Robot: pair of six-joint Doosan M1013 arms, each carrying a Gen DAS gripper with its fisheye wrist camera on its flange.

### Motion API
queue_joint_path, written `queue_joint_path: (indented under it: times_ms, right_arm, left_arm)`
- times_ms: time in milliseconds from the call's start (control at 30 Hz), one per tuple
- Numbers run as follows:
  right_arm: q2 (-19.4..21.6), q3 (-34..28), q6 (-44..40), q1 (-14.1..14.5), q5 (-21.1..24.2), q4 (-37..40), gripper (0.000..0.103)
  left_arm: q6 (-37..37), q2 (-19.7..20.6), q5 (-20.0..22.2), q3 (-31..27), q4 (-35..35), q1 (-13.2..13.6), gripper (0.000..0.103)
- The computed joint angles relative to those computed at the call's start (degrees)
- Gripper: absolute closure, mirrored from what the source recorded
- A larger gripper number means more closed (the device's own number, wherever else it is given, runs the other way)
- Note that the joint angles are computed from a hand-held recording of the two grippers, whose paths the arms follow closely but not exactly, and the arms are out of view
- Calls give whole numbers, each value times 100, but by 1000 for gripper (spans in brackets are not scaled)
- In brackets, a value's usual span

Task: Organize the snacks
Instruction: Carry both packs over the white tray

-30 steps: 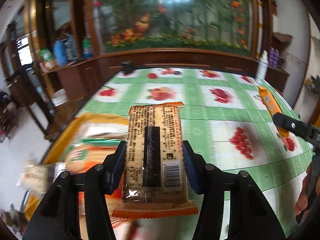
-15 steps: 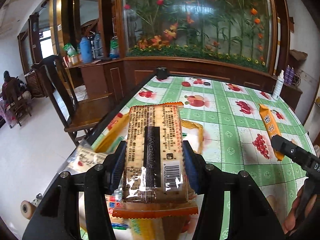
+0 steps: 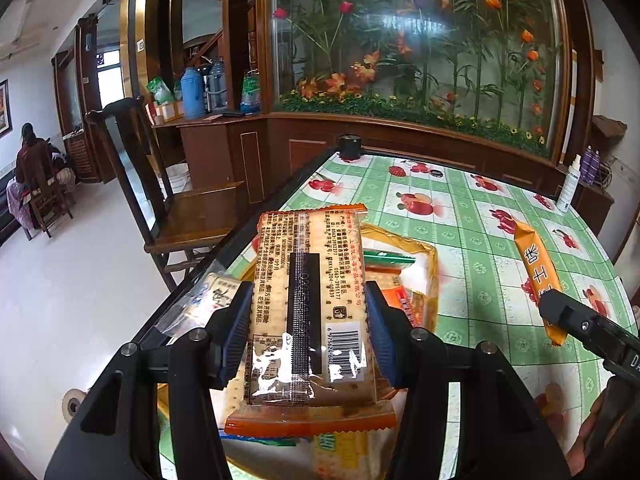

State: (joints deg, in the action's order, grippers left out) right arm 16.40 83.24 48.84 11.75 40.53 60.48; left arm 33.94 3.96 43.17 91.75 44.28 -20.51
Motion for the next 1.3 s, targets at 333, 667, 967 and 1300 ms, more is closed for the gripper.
queue_joint_path:
  times_ms: [333, 667, 967, 1300]
  right_arm:
    - [21, -76, 34, 192, 83, -225, 33]
    - [59, -136, 130, 290, 182, -370, 33]
    - [99, -181, 118, 326, 284, -394, 33]
    - [155, -231, 161, 368, 357, -415, 33]
  left_arm:
    - [-59, -97, 39, 150, -87, 169, 50]
    - [38, -116, 35, 185, -200, 198, 50]
    - [132, -124, 27, 184, -263, 201, 50]
    - [244, -117, 16, 185, -381, 241, 50]
